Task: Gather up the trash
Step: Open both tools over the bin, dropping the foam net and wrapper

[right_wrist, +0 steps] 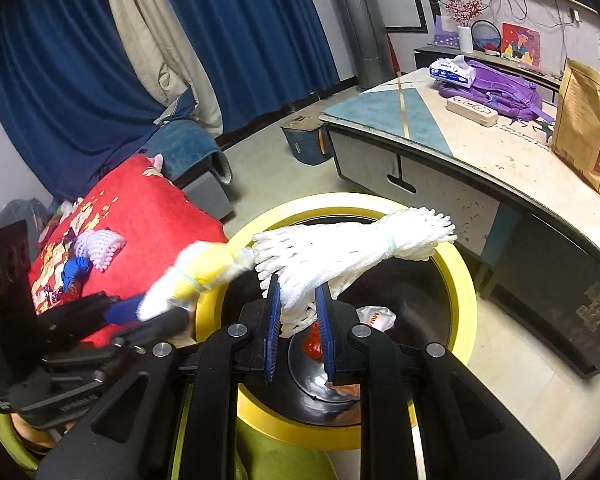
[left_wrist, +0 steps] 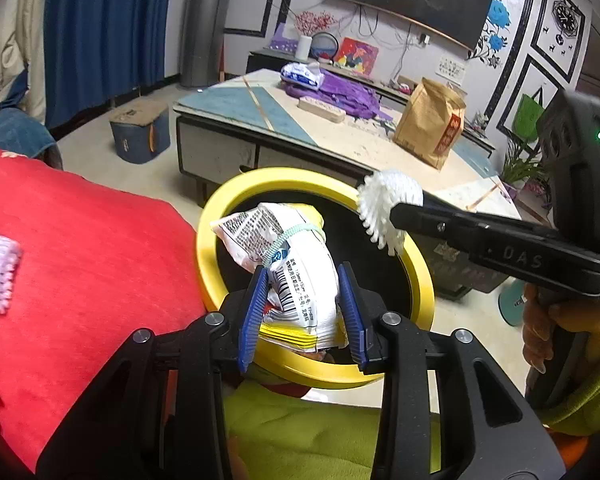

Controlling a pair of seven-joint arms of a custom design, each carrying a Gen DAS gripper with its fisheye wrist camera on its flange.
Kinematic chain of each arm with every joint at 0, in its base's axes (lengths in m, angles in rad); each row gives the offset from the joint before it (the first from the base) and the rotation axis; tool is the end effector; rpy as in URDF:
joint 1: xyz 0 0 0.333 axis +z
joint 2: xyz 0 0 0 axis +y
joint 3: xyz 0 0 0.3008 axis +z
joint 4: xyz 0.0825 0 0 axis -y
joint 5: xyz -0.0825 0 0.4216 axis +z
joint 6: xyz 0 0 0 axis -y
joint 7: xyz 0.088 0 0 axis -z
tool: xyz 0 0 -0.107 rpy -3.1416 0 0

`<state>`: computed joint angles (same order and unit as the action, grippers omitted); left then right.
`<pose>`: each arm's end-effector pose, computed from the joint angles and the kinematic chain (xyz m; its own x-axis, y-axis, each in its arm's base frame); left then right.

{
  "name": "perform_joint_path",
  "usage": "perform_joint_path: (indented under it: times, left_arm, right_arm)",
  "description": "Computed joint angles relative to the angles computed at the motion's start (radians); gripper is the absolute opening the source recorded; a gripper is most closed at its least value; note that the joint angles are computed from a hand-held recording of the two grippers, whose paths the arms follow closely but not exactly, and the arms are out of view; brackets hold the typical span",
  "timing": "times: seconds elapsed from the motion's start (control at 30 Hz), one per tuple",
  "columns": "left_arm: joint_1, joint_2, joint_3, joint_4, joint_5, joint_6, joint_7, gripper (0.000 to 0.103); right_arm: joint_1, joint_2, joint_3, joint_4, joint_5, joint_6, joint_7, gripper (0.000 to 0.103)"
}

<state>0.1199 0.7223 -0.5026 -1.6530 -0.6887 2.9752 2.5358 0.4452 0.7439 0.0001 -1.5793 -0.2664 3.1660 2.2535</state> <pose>0.7183 -0.1821 0.2459 -0.5197 -0.8291 0.2062 -0.6723 0.2479 -0.6976 0.6800 0.3509 0.2627 0.1547 -0.9395 -0.3057 -0.7257 0.1019 -0.6804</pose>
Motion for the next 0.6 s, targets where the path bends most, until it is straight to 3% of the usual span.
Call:
perform_joint_path:
  times: [0.27, 0.4, 0.47, 0.6]
  left_arm:
    - [-0.030, 0.016, 0.033, 0.020, 0.033, -0.029, -0.033, 0.029]
    - [-0.011, 0.019, 0.009, 0.019, 0.021, -0.023, -0.014, 0.031]
    - [0.002, 0.014, -0.005, 0.008, 0.010, -0.013, 0.001, 0.038]
    - [0.025, 0.004, -0.029, -0.010, -0.017, 0.014, 0.020, 0.048]
  right_arm:
    - [-0.009, 0.005, 0.011, 0.005, 0.012, 0.002, 0.003, 0.018]
    - [-0.002, 0.002, 0.000, 0.001, 0.019, 0.007, 0.016, 0.029]
    - [0.005, 0.000, -0.009, 0.000, 0.019, 0.009, 0.023, 0.039]
    - [0.039, -0.005, -0.050, -0.006, 0.018, 0.016, 0.052, 0.045]
